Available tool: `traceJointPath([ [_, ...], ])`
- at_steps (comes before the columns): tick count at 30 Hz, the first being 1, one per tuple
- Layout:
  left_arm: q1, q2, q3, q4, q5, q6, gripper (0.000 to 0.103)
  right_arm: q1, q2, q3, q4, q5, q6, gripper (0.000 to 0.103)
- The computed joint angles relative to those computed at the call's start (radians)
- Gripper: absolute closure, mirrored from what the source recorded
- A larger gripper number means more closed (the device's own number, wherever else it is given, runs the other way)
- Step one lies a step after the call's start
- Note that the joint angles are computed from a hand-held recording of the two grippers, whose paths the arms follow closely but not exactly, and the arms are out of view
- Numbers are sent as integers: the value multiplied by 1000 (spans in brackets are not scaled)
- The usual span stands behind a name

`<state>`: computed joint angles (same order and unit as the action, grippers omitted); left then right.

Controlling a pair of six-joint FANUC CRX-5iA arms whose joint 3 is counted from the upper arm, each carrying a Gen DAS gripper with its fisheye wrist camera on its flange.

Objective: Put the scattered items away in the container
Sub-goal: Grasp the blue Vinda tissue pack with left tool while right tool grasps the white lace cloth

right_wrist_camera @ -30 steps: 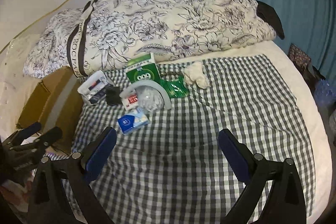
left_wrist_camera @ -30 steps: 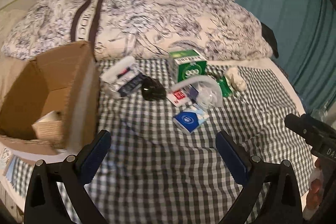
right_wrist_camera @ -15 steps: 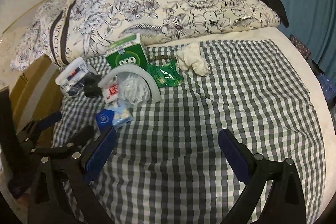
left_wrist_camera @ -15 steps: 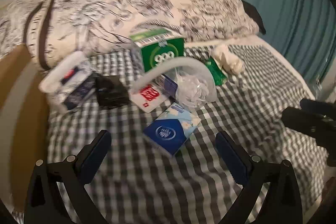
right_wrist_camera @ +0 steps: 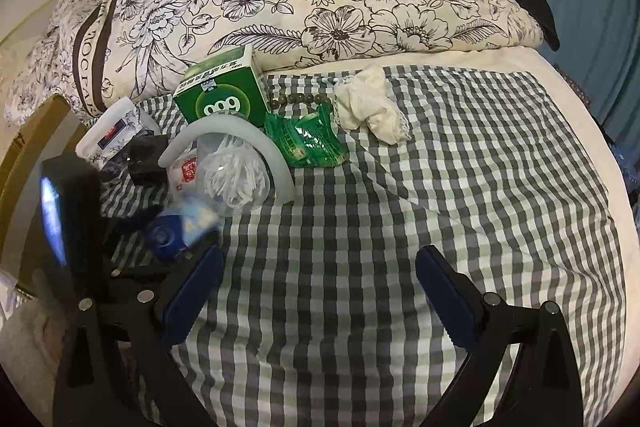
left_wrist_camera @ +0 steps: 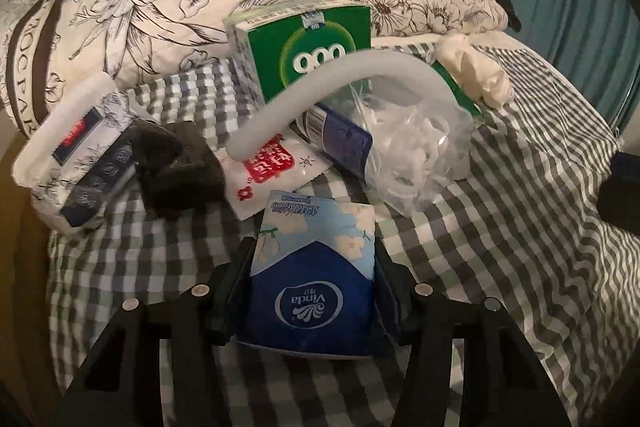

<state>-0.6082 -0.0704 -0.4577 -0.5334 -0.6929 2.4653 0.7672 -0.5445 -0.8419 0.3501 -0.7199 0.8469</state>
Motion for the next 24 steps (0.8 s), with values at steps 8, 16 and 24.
traceJointPath([
  [8, -35, -118, -99, -22, -47, 252, 48, -134, 188, 12, 305, 135, -163, 20],
  [16, -110, -88, -80, -126, -92, 332, 48, -218, 450, 149, 331, 159, -104, 62],
  [24, -106, -110, -92, -123, -97, 332, 48, -184, 338, 127, 135, 126, 21, 97],
])
